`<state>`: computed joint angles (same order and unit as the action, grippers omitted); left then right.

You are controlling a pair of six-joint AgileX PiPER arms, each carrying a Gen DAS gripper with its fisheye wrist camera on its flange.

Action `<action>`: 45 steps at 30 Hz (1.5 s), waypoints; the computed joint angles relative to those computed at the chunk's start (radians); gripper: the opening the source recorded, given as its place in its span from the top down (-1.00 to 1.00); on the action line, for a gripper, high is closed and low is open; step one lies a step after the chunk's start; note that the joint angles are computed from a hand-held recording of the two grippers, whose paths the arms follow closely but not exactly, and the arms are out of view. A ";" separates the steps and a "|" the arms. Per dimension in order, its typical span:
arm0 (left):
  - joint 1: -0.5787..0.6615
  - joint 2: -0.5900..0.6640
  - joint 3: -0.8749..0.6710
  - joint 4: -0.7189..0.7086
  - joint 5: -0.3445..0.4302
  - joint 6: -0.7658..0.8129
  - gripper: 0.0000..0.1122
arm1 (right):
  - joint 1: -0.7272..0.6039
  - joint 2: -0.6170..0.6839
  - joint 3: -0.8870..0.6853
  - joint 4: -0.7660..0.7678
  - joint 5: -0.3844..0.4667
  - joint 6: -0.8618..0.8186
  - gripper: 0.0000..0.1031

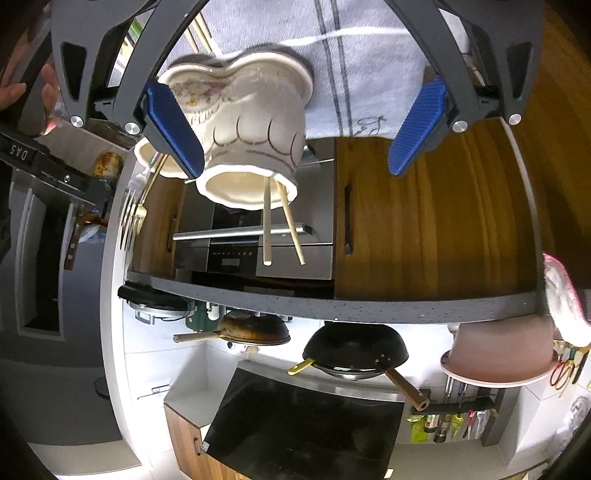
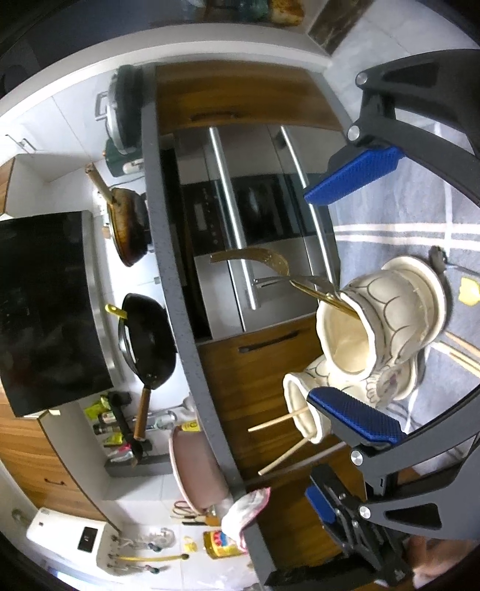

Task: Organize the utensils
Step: 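Release the chopstick into the tall cup while the right tool releases the fork into the short cup, then move both open tools back over the chopsticks and spatulas on the cloth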

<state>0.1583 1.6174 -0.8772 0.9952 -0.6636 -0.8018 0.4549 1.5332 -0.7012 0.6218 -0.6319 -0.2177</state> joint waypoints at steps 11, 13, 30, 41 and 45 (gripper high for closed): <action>0.045 -0.135 0.131 0.130 0.034 -0.066 -0.75 | 0.066 -0.078 0.115 0.142 -0.036 -0.120 -0.90; 0.036 -0.143 0.142 0.171 0.059 -0.095 -0.75 | 0.077 -0.086 0.129 0.179 -0.034 -0.154 -0.90; -0.060 -0.128 0.216 0.437 0.188 -0.287 -0.74 | 0.119 -0.051 0.200 0.462 0.091 -0.391 -0.90; -0.163 -0.059 0.201 0.604 0.327 -0.408 -0.74 | 0.108 0.000 0.166 0.593 0.155 -0.522 -0.90; -0.176 -0.042 0.197 0.650 0.356 -0.449 -0.73 | 0.111 0.005 0.157 0.627 0.158 -0.561 -0.90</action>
